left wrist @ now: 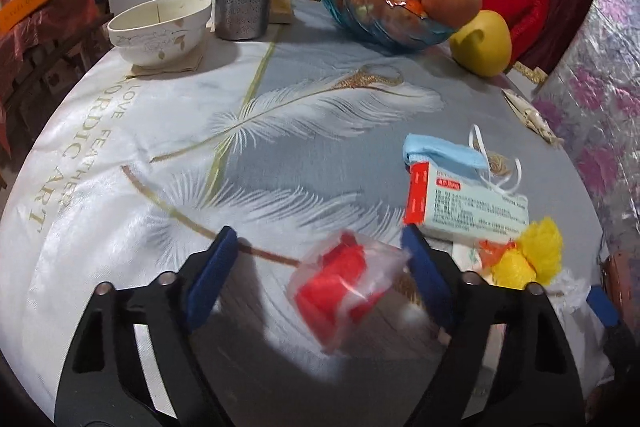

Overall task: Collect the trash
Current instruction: 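Grasp the red plastic cup with the left gripper while the right gripper grasps the white plastic bag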

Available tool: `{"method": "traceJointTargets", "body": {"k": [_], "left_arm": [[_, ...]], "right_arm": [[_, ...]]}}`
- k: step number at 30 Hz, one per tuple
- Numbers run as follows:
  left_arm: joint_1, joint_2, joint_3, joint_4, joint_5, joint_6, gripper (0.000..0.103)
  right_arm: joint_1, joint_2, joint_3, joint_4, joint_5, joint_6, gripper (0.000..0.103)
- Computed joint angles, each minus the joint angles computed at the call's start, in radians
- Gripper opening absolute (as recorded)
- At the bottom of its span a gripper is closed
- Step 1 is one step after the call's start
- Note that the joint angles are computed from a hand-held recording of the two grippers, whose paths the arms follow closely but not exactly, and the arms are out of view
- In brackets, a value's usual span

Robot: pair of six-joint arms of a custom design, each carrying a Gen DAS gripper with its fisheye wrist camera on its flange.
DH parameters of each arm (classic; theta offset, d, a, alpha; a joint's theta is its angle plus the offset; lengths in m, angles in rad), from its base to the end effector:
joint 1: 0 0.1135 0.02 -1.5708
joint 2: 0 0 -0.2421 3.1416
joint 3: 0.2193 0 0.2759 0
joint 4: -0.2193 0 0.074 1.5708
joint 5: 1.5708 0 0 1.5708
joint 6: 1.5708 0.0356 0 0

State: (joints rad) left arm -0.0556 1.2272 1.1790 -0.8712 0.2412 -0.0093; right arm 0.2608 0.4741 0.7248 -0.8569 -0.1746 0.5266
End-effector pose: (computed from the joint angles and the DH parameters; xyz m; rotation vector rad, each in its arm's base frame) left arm 0.2752 -0.0238 0.3021 0.1589 2.4766 -0.3275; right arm 0.1339 0.0421 0.2868 0.1947 2.2296 0.6297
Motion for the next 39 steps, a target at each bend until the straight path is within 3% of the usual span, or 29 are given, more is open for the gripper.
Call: {"method": "traceJointTargets", "body": {"k": [9,13,17,23,25,27,32,39], "left_arm": [[0.085,-0.067,-0.034,-0.059,0.081,0.065,0.075],[0.042,-0.082,-0.049,-0.055,0.021,0.073,0.08],[0.016,-0.094,-0.064,-0.038,-0.036,0.071,0.079],[0.047,-0.091,-0.061,-0.03,0.008,0.071,0.057],[0.044,-0.103,-0.067,-0.023,0.008,0.073,0.057],[0.038,-0.121,-0.075,-0.014,0.005,0.076,0.057],[0.066,-0.155,-0.085,0.0,0.051,0.077,0.057],[0.188,-0.201,-0.088,-0.003,0.208,0.074,0.057]], "right_arm": [[-0.035,-0.001,-0.005,0.007,-0.049,-0.005,0.087],[-0.037,0.009,-0.001,0.004,-0.054,-0.007,0.087],[-0.003,0.052,0.022,-0.012,-0.022,-0.01,0.087],[0.143,0.223,0.104,-0.076,0.109,-0.017,0.085],[0.198,0.267,0.122,-0.086,0.157,-0.021,0.066],[0.255,0.294,0.13,-0.093,0.216,-0.016,0.009],[0.363,0.196,0.104,-0.062,0.334,-0.013,0.009],[0.322,0.144,0.093,-0.046,0.272,-0.037,0.011]]}}
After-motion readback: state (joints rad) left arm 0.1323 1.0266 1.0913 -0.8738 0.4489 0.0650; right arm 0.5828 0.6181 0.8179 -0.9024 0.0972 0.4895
